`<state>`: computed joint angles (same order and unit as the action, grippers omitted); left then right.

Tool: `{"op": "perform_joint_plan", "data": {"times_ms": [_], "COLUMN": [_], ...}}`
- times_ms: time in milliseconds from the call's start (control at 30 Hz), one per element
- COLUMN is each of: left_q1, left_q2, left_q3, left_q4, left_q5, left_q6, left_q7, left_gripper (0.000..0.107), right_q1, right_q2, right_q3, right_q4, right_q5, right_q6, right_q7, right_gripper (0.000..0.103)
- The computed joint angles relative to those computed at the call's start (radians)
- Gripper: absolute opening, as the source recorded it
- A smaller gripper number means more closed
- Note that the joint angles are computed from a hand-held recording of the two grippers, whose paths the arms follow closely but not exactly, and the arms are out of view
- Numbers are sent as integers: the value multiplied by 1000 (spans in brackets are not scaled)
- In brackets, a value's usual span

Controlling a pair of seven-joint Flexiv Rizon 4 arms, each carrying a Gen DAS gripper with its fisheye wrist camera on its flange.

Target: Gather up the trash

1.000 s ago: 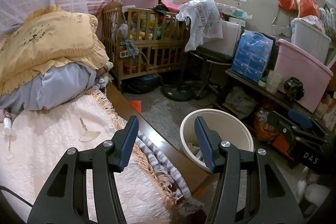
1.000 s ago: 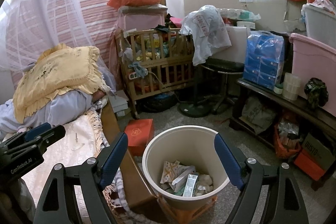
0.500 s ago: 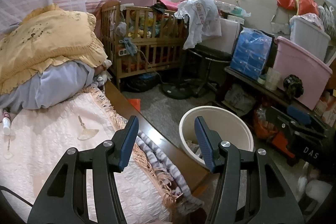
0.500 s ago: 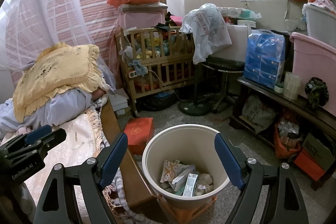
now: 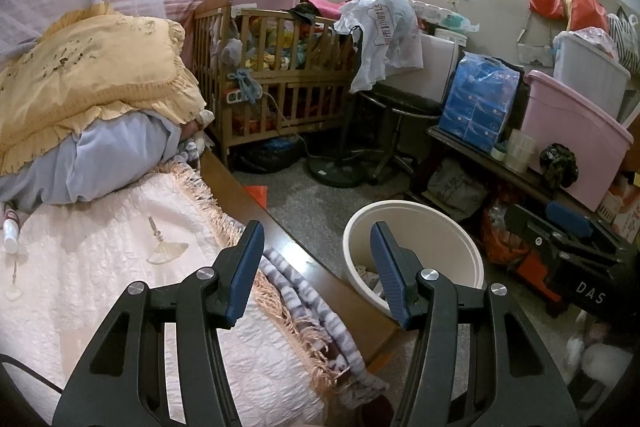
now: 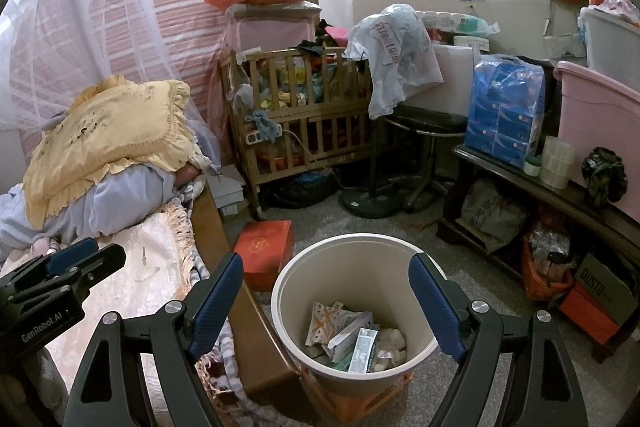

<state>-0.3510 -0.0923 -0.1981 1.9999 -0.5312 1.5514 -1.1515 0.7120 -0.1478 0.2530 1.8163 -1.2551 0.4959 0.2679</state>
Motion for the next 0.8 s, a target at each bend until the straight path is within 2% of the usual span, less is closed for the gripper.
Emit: {"op": "perform_joint_plan", "data": {"times_ms": [800], "left_q1": [1], "left_q2": [-4], "left_q3": [0], "left_q4": [1], "left_q5": [0], "left_q6": [-5], "left_q7": [-3], "left_gripper": [54], "right_q1": [-13], "right_q2": [-4], "right_q3": [-6], "right_q4": [7], "right_q5": [3], "right_q6": [30], "right_q7": [-12], "right_gripper": [84]}}
